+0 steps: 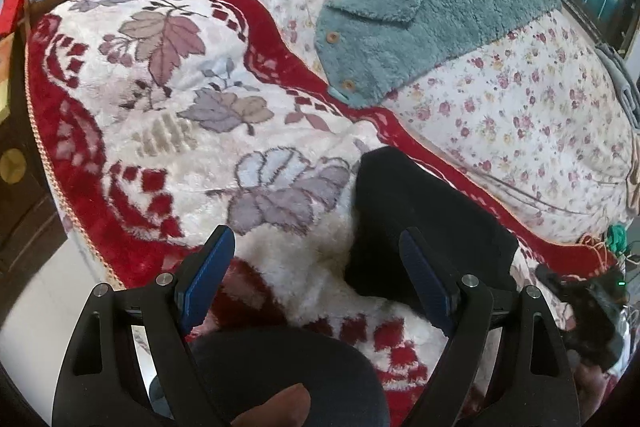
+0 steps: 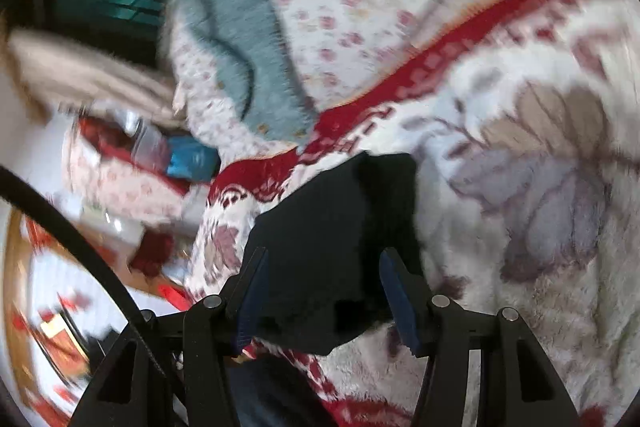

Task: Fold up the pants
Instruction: 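Grasp the folded black pants with the right gripper, then lift the black pants with the right gripper so they hang open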

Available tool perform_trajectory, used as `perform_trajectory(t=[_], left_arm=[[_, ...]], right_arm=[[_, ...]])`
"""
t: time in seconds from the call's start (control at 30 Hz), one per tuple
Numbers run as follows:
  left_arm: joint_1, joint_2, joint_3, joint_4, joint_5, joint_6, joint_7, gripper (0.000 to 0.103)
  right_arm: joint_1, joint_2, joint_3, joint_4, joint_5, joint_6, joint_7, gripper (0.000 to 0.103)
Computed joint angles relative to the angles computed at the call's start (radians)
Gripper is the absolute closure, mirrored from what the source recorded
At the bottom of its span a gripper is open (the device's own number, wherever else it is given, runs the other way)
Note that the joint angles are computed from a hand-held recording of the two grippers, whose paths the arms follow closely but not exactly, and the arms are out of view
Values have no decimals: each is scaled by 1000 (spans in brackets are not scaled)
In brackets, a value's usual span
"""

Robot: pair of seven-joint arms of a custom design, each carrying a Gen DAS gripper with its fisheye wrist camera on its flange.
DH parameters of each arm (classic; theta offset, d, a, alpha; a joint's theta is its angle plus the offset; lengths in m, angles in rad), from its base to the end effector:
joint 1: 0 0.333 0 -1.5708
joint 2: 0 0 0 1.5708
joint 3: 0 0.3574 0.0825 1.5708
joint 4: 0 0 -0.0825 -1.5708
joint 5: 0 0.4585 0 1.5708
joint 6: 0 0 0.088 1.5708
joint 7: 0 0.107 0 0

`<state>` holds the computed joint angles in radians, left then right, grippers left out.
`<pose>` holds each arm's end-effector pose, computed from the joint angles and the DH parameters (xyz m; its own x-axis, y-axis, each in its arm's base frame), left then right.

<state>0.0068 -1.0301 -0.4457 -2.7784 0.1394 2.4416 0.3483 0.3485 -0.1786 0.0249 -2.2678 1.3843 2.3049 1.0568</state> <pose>0.3205 -0.1572 0.5310 0.5793 -0.7517 0.3153 -0.4572 -0.6198 -0.6378 0.5269 0.2285 0.4725 0.1068 -0.4833 -0.8689 -0.9712 0.1367 -0.1954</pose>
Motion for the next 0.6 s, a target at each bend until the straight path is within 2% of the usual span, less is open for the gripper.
perform_trajectory(t=[0.4, 0.53, 0.6], left_arm=[[-8, 9, 9, -6, -13, 23, 0, 18], [-5, 10, 3, -2, -9, 16, 1, 18], [-8, 10, 5, -4, -12, 18, 1, 18]], right_arm=[[-51, 16, -34, -40, 194, -189, -9, 49], [-62, 83, -25, 9, 184, -297, 16, 49], [-66, 92, -6, 16, 160, -269, 44, 49]])
